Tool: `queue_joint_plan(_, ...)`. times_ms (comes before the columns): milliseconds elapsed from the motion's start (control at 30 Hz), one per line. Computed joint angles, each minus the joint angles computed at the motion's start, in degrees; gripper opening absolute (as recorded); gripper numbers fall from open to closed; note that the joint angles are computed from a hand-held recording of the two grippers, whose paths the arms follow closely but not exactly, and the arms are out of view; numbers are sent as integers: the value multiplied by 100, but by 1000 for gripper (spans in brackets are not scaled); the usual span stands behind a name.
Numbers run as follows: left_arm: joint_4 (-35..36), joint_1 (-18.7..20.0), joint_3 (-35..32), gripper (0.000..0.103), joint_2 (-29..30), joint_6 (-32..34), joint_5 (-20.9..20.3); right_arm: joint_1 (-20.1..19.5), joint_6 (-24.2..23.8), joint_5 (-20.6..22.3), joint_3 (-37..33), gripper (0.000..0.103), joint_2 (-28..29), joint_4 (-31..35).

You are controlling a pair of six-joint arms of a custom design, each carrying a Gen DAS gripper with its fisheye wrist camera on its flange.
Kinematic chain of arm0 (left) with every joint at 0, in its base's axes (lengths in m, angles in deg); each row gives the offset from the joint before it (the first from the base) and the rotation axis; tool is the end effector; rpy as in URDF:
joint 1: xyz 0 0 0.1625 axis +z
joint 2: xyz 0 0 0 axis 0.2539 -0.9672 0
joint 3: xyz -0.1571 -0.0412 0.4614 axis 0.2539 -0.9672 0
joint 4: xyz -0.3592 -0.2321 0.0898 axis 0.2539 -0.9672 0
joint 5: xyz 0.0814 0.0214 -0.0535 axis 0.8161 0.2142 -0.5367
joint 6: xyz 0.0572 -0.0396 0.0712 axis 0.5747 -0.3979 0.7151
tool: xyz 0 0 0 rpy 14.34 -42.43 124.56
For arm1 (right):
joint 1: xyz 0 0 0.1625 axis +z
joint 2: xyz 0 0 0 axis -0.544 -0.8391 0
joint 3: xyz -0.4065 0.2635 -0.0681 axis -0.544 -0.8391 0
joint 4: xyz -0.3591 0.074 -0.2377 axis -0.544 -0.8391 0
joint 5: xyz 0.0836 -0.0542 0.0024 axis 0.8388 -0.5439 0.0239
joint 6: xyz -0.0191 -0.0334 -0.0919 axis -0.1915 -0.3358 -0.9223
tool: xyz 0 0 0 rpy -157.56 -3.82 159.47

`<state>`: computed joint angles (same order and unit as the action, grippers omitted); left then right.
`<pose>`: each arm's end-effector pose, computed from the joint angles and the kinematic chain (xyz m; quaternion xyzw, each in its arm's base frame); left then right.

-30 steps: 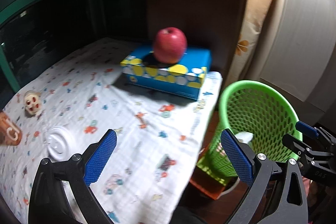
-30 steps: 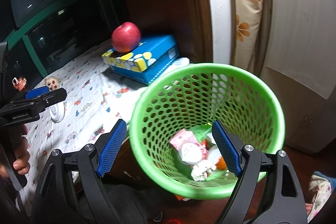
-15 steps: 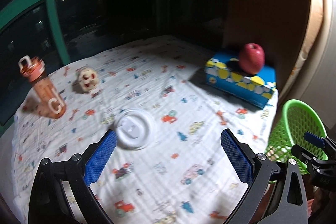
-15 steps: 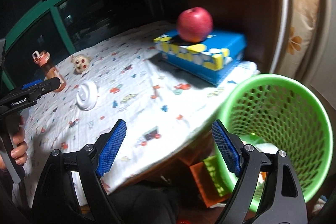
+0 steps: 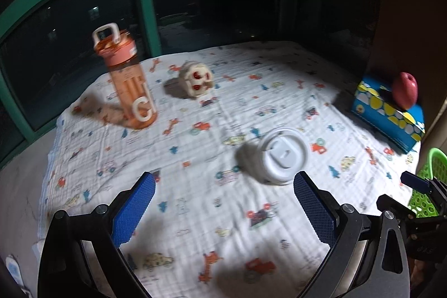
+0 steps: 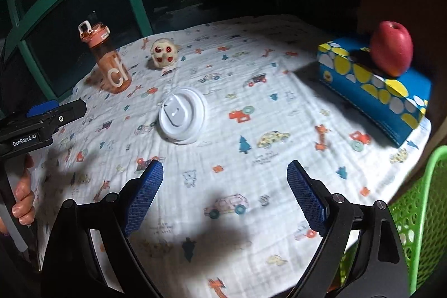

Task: Collect trash
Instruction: 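Lower the right tool onto the white cup lid and close it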

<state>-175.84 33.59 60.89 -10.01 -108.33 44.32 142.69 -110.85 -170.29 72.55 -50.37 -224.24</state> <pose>-0.1535 -0.5180 0.3265 -0.0936 0.7746 -0.4288 0.4554 0.3460 -0.6360 0.0875 0.4260 -0.8799 0.1629 0.1330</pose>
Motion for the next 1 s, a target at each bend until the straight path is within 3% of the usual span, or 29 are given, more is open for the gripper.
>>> queue_joint_plan(267, 1627, 146, 12, 96, -480, -1581, 56, 297, -59, -284, -626, 90, 816, 180)
queue_joint_plan(367, 1879, 197, 40, 96, -587, -1817, 71, 353, -88, -361, -832, 91, 1036, 236)
queue_joint_plan(633, 1307, 365, 214, 96, -733, -1418, -72, 448, -165, -767, -1383, 93, 1620, 267)
queue_joint_plan(1000, 332, 588, 392, 96, -738, -709, -201, 512, -311, -1088, -1782, 94, 1986, 250)
